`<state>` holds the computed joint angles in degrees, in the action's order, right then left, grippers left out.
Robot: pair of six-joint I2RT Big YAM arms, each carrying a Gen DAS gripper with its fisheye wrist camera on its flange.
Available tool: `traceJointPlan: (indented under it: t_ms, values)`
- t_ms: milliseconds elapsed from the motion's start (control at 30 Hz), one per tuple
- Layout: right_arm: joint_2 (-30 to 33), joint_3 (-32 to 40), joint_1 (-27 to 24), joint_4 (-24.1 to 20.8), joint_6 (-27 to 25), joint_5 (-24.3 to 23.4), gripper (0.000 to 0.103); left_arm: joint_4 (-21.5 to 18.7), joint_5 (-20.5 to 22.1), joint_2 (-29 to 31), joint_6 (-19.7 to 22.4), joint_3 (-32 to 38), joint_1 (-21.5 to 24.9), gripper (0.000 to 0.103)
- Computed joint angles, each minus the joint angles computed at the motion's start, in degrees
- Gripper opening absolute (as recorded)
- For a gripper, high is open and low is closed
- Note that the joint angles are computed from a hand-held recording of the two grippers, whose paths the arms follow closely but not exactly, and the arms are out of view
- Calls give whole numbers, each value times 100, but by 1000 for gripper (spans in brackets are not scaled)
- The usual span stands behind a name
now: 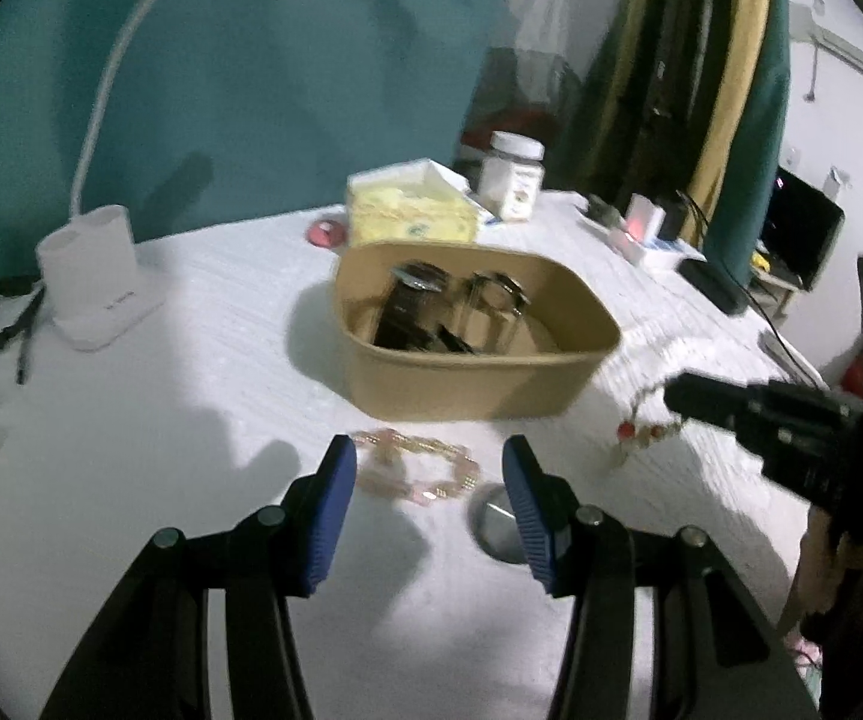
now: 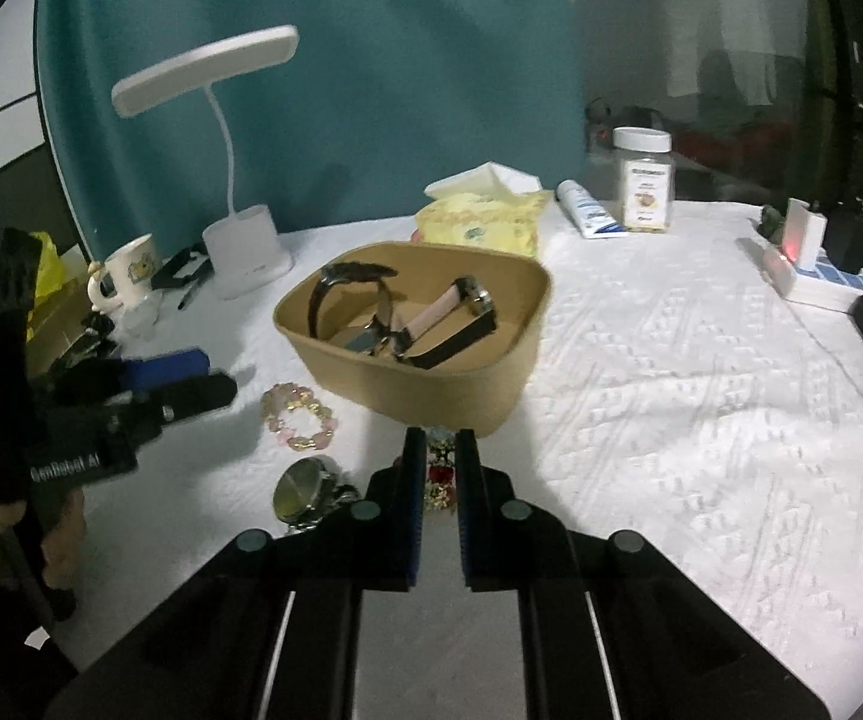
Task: Organize jewelry
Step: 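Grasp the round silver pocket watch with the left gripper while the right gripper holds the brooch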
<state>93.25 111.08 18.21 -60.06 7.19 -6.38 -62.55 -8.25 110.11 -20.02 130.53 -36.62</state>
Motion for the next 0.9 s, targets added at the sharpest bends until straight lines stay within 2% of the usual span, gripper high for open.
traceJointPlan:
  t_ms: [267,400,700,733,767,900]
  values:
    - [-280,-353,-218,67,-30,-42,9,-549,243,422,99,520,-177,50]
    - [-363,-472,-305,119,31,-67,9,-859,207,621,109,800,-207,50]
    - [-384,-513,-320,169,69,-93,9,-954,481,715,209,918,-198,50]
    - [-390,-518,-313,177,73,-88,9,-973,516,729,204,938,-193,48]
    - [-391,-514,-307,180,74,-83,9,-1007,531,753,192,976,-188,41]
    - [-411,-514,-291,195,83,-63,9,-978,492,735,190,947,-200,40]
